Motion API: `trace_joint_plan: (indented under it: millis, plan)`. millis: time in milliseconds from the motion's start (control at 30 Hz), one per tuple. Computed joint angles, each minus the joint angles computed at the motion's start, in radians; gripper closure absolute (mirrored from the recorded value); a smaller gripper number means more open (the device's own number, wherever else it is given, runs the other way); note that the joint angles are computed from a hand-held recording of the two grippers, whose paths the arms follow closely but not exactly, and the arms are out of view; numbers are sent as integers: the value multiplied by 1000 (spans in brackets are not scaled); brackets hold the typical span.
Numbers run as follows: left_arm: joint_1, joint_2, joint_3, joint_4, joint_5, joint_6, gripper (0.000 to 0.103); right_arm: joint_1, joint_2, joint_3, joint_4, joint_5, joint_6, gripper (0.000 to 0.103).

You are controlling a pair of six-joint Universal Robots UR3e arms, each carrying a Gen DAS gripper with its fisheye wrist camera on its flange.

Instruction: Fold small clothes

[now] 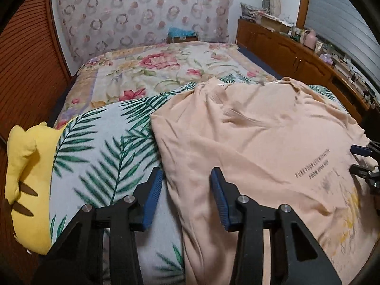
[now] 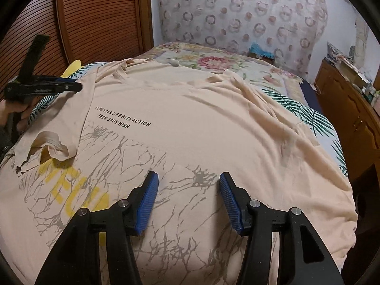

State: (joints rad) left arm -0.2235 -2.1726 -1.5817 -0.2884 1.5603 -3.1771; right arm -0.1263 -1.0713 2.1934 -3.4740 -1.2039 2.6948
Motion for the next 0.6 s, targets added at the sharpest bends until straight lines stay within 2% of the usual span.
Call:
trace_joint_plan:
  millis: [33,100,167,200,333,467,600]
  plan:
    - [1,-9,15,-2,-2,1,59,-15,13,-24,17,13,-10,47]
    - [3,-16,32,-12,-4,3,67,-18,10,-20,17,16,-13,47]
    - [13,-11,28,-5,-22,0,92,-20,8,-20,19,18,-15,47]
    - [18,-5,23,3,-26,-2,95,-23,8,-21,22,20,-16,47]
    - [20,-1,21,50,51,-11,98,-22,10,-22,20,19,-16,47]
    - [49,-13,53,62,79,-17,98,-21,11,-21,17,18,-15,47]
    - [75,-22,65,45,67,-8,98,-30,14,-28,24,26,-24,47]
